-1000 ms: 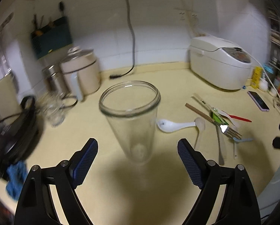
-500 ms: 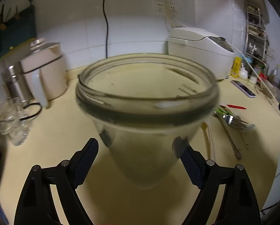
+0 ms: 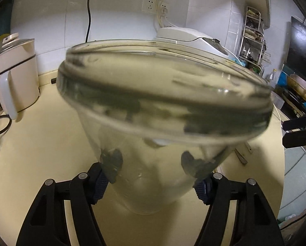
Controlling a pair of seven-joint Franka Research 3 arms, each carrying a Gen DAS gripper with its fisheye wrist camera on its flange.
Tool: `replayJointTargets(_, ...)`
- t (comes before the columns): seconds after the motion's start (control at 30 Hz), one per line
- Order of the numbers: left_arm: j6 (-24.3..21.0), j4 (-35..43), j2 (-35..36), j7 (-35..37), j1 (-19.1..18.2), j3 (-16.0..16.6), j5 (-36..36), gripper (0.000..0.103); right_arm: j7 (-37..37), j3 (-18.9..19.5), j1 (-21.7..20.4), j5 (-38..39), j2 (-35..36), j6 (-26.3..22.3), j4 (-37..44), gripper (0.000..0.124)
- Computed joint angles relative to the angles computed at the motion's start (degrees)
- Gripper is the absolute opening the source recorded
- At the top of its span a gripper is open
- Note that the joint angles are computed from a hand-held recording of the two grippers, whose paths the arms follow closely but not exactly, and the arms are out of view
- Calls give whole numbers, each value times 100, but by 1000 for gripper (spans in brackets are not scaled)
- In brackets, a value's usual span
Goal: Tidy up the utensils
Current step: 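Grasp the wrapped wooden chopsticks with the right tool while the left tool holds the glass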
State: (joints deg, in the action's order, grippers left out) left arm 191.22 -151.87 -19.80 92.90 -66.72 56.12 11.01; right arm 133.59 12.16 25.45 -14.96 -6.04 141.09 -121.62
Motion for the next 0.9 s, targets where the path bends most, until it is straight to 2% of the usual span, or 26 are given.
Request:
replayJointTargets(0.1, -88, 3, -82, 47, -82, 104, -11, 73, 336, 2, -67, -145, -102, -56, -92, 80)
replayJointTargets(0.2, -243, 48, -228, 200, -351, 363, -234, 74, 450, -39, -154, -151, -179, -60, -168, 78)
replayJointTargets(0.37, -264, 21, -204, 482, -231, 173, -557, 73, -23, -235, -380, 50, -225, 94, -287, 77)
replayJointTargets(0.47, -230, -6, -25, 494, 144, -253, -653, 73, -451, -379, -563, 193, -148, 161, -247, 70)
replayJointTargets(0.53, -229, 7, 168, 412, 540, -690, -657, 72, -668, -437, -667, 192, -6, 192, -119, 67)
replayJointTargets(0.6, -246, 17, 363, 267, 1100, -1282, -614, 71, -979, -505, -713, 347, 191, 273, 69, 65)
replayJointTargets(0.67, -250, 25, 436, 163, 1340, -1521, -542, 71, -1570, -581, -708, 699, 558, 388, 435, 64)
replayJointTargets(0.77, -275, 56, 483, 22, 1543, -1736, -445, 71, -2022, -628, -581, 582, 1304, 322, 1289, 60)
replayJointTargets(0.83, -284, 86, 555, -93, 1809, -2038, -424, 71, -2311, -687, -460, 573, 1966, 203, 2089, 60)
replayJointTargets(0.9, -287, 103, 579, -174, 1887, -2124, -387, 71, -2612, -769, -343, 639, 2493, -10, 2765, 60)
